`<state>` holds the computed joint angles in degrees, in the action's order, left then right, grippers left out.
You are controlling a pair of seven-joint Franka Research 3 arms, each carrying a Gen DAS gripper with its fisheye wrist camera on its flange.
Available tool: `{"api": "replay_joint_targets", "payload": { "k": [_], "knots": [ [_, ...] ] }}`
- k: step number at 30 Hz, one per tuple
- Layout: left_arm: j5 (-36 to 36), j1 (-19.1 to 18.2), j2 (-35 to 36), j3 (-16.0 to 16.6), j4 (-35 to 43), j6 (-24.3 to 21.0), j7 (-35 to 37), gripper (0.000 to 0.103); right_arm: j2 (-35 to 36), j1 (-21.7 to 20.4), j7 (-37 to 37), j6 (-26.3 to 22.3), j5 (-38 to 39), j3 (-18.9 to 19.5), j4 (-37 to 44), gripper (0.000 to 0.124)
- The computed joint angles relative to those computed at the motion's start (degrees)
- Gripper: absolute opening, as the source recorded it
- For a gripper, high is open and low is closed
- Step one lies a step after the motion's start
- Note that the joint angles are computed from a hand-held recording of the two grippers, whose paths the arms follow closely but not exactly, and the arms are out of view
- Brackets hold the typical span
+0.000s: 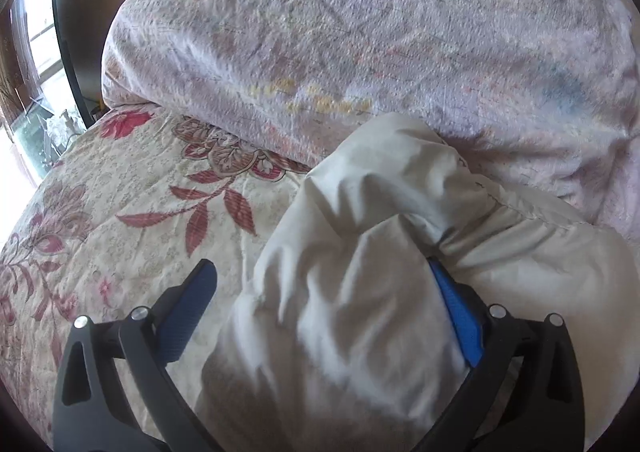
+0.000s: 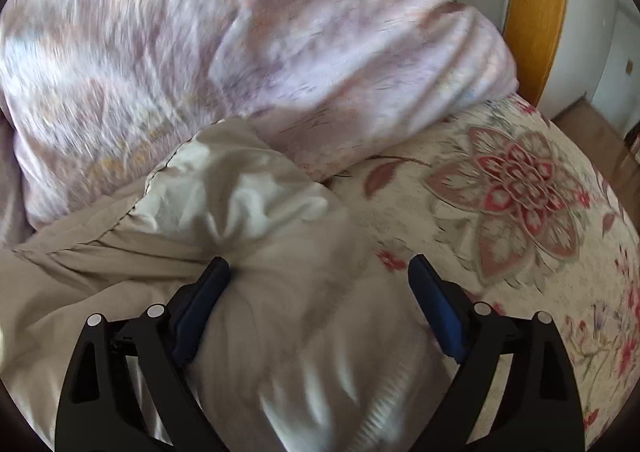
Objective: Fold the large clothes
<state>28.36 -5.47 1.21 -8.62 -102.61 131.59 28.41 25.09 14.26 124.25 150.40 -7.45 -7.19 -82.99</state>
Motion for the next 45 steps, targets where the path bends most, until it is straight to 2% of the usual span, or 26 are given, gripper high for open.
{"api": "replay_joint_targets", "payload": {
  "k": [3, 6, 11, 13, 17, 24, 28, 30, 33, 35, 37, 40, 45],
  "knots": [
    [-5.71, 0.55, -8.16, 0.45, -7.88, 4.12, 3.08, 0.100, -8.63, -4.93, -5.09, 8.19, 10.11, 4.46, -13.24, 0.092],
    [-9.28, 0.64, -16.10, 0.60, -14.84, 5.49, 5.45, 0.100, -16.61, -9.15, -13.97, 10.81, 23.92, 8.06, -23.71, 0.092],
    [-14.90, -0.56, -24.83, 0.25, -22.39, 5.49, 6.18, 0.100, -26.84, -8.11, -21.13, 12.84, 35.22, 7.89, -35.91, 0.092],
    [-18.03, -1.74, -26.62, 0.55, -24.34, 5.60, 6.71, 0.100, -29.00, -6.89, -26.54, 10.63, 43.10, 7.11, -38.01, 0.091],
    [-21.38, -3.01, -27.80, 0.18, -26.78, 5.73, 6.83, 0.098, -31.77, -4.63, -30.39, 7.81, 52.44, 6.60, -40.82, 0.087],
    [-25.42, -4.40, -24.93, -0.19, -27.46, 8.78, 4.99, 0.079, -31.11, -2.43, -36.34, 4.68, 64.29, 5.98, -40.90, 0.080],
    [-24.48, -3.52, -23.77, -1.41, -27.77, 11.53, 1.48, 0.072, -30.27, -1.90, -39.51, 6.53, 68.16, 6.61, -40.36, 0.075],
    [-25.61, -3.92, -23.60, -0.88, -28.82, 14.60, 0.44, 0.067, -29.68, -1.71, -40.90, 7.59, 69.79, 6.91, -39.84, 0.070],
    [-24.21, -2.70, -23.74, -1.71, -30.08, 18.03, -3.71, 0.065, -29.01, -1.52, -43.77, 9.24, 73.35, 7.31, -39.43, 0.063],
    [-24.35, -2.54, -23.92, -1.54, -31.38, 21.04, -6.02, 0.058, -28.70, -1.42, -45.49, 10.22, 75.41, 7.53, -39.31, 0.053],
    [-24.84, -2.64, -24.14, -1.19, -32.42, 23.57, -7.67, 0.046, -28.86, -1.32, -48.77, 10.65, 79.00, 7.54, -39.47, 0.045],
    [-23.53, -2.31, -24.38, -1.45, -32.03, 23.80, -8.81, 0.032, -29.41, -1.26, -51.67, 11.15, 81.07, 7.66, -39.49, 0.036],
    [-23.10, -2.99, -25.03, -0.80, -31.63, 24.02, -8.17, 0.024, -30.95, -0.99, -54.42, 11.21, 83.40, 7.47, -40.02, 0.028]
  ]
}}
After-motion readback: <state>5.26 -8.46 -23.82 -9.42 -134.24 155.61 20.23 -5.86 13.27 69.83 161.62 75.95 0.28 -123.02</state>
